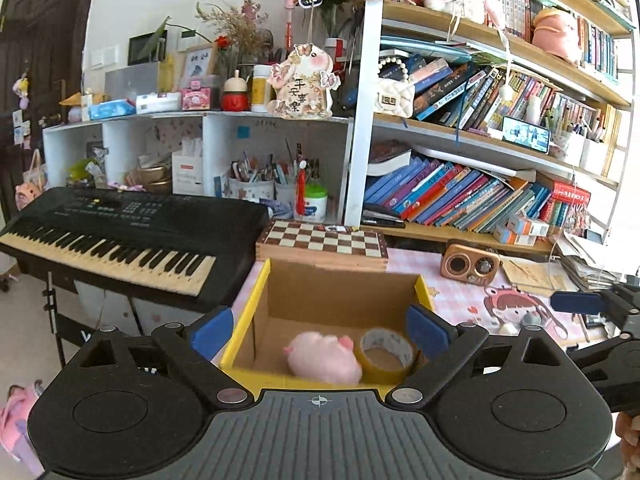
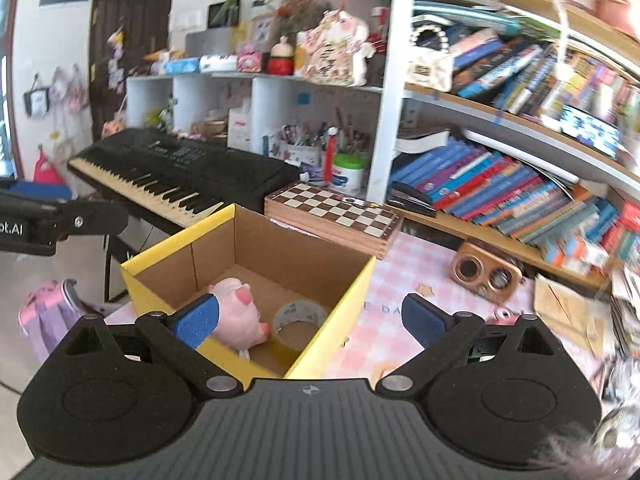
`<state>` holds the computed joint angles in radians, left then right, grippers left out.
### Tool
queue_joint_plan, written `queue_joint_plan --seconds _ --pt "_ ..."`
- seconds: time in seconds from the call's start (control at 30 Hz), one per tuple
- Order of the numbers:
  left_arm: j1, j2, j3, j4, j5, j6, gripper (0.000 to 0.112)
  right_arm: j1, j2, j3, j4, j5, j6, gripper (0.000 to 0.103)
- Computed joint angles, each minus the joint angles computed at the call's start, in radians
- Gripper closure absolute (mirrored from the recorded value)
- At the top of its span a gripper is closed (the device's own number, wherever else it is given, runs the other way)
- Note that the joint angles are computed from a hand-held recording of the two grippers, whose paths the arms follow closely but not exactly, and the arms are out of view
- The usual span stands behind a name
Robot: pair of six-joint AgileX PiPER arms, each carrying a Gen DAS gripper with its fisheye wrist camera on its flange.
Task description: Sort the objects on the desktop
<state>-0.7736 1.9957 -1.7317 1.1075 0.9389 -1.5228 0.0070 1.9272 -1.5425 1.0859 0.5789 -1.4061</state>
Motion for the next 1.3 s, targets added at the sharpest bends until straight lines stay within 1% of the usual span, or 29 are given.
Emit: queue_joint_plan --seconds 0.13,0.23,0.53,0.8,1.03,1.17,1.3 --pt "-0.069 -0.053 0.115 0.062 0.051 -0.107 0.017 -0.018 -0.135 0.234 0.200 -0.063 -0.192 0.004" --pt "-0.115 -0.074 0.170 0.073 0.091 -0.168 0.017 -0.027 -0.207 0.369 0.319 -0.086 -0.304 0.004" --pt "-0.235 -0.084 0.259 0.056 0.192 -0.303 0.017 -0.043 -0.370 0.668 0.536 -0.136 -0.539 0.004" --pt "-0.303 -0.078 0.301 0.008 0.218 -0.356 0.016 -0.082 -0.433 0.788 0.527 -0.136 -0.576 0.004" --pt "-0.339 -0.063 0.301 -0.020 0.215 -0.372 0.016 -0.128 -0.479 0.850 0.475 -0.111 -0.561 0.004" --pt "-0.350 -0.043 0.279 -0.035 0.189 -0.354 0.017 -0.157 -0.496 0.874 0.444 -0.107 -0.546 0.004" --pt "-0.350 -0.021 0.254 -0.058 0.147 -0.326 0.016 -0.182 -0.493 0.877 0.400 -0.120 -0.505 0.004"
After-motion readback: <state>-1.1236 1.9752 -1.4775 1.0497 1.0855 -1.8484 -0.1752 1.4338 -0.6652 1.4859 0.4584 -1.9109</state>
